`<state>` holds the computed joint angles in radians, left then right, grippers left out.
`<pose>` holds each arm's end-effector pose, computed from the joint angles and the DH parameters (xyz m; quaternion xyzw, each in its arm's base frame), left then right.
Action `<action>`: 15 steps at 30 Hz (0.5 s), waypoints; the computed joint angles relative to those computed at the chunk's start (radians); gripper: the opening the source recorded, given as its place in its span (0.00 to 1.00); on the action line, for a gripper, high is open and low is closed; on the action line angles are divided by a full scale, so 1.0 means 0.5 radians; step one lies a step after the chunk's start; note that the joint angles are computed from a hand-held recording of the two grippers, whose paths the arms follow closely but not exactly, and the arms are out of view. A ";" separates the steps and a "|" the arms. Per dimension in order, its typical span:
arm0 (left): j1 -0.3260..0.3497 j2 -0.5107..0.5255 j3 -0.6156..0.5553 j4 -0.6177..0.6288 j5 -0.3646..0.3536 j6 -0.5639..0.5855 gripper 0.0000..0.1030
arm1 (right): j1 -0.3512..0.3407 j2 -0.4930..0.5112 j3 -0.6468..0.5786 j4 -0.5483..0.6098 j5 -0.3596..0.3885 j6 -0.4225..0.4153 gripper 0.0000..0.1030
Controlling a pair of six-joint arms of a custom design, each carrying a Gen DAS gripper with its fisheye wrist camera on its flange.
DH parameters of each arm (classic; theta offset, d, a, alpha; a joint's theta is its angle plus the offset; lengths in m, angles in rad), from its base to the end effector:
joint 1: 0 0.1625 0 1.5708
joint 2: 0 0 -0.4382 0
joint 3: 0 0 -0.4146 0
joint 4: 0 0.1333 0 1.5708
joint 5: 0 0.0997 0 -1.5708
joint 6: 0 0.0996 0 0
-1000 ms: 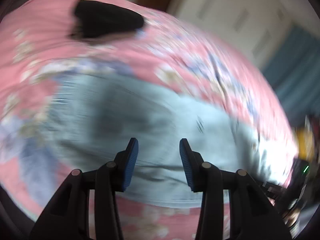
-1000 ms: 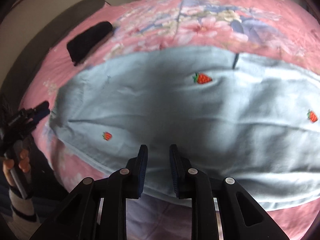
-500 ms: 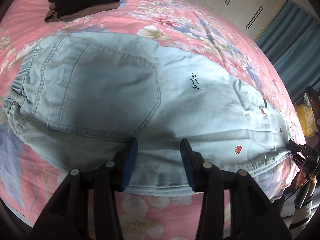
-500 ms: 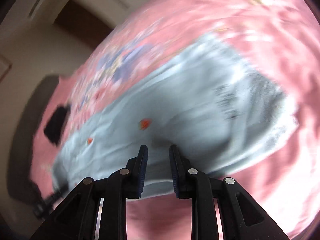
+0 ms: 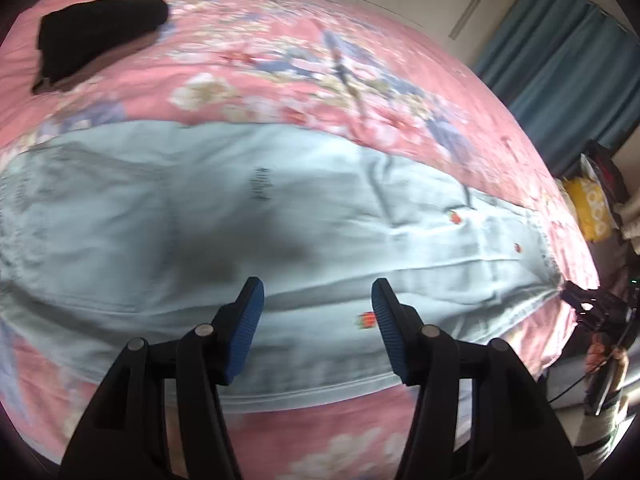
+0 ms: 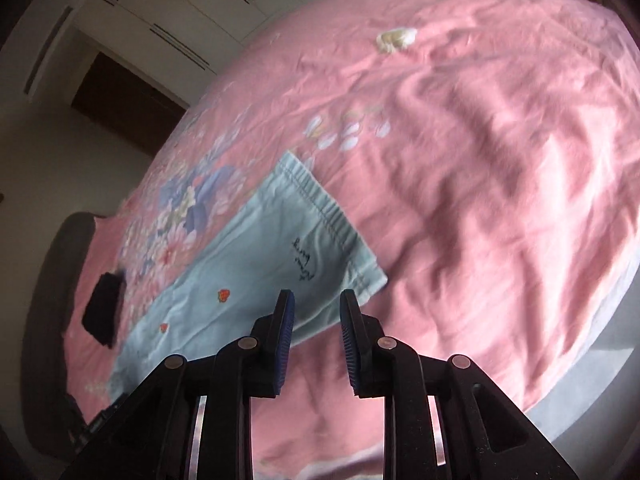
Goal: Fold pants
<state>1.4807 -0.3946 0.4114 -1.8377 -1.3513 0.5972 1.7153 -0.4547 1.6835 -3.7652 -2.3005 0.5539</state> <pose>0.0698 -0.9499 0.2545 0.3194 0.9332 -0.0928 0.1363 0.1599 -0.6341 0.0041 -0.3304 -0.7765 0.5157 0.1486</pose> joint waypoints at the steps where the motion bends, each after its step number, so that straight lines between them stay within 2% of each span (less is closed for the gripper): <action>1: -0.009 0.004 0.007 0.023 -0.008 -0.006 0.54 | -0.019 0.007 0.003 0.011 0.058 0.058 0.30; 2: -0.021 -0.001 0.038 0.036 -0.020 -0.009 0.54 | -0.041 0.015 0.006 0.011 0.105 0.127 0.37; 4: -0.037 -0.027 0.119 0.023 -0.037 -0.004 0.54 | -0.086 0.030 0.037 -0.080 0.215 0.259 0.37; 6: -0.050 -0.037 0.164 0.042 -0.061 0.006 0.54 | -0.106 0.041 0.071 -0.205 0.279 0.311 0.37; 9: -0.057 -0.024 0.184 0.053 -0.024 0.012 0.54 | -0.146 0.075 0.064 -0.360 0.375 0.257 0.37; 11: -0.054 0.006 0.154 0.084 0.001 -0.020 0.54 | -0.155 0.113 0.015 -0.440 0.350 0.219 0.35; 12: -0.050 0.024 0.124 0.111 0.020 -0.040 0.54 | -0.145 0.124 -0.011 -0.464 0.325 0.179 0.32; 13: -0.045 0.037 0.100 0.130 0.042 -0.051 0.54 | -0.126 0.134 -0.038 -0.498 0.285 0.110 0.17; 14: -0.040 0.043 0.083 0.146 0.055 -0.050 0.54 | -0.105 0.140 -0.069 -0.514 0.249 0.008 0.07; 15: -0.035 0.049 0.064 0.162 0.064 -0.049 0.54 | -0.078 0.141 -0.097 -0.515 0.196 -0.079 0.06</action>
<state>1.4631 -0.3698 0.4435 -1.7568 -1.3191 0.5729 1.6763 -0.3844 1.6349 -4.0228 -2.2028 0.5142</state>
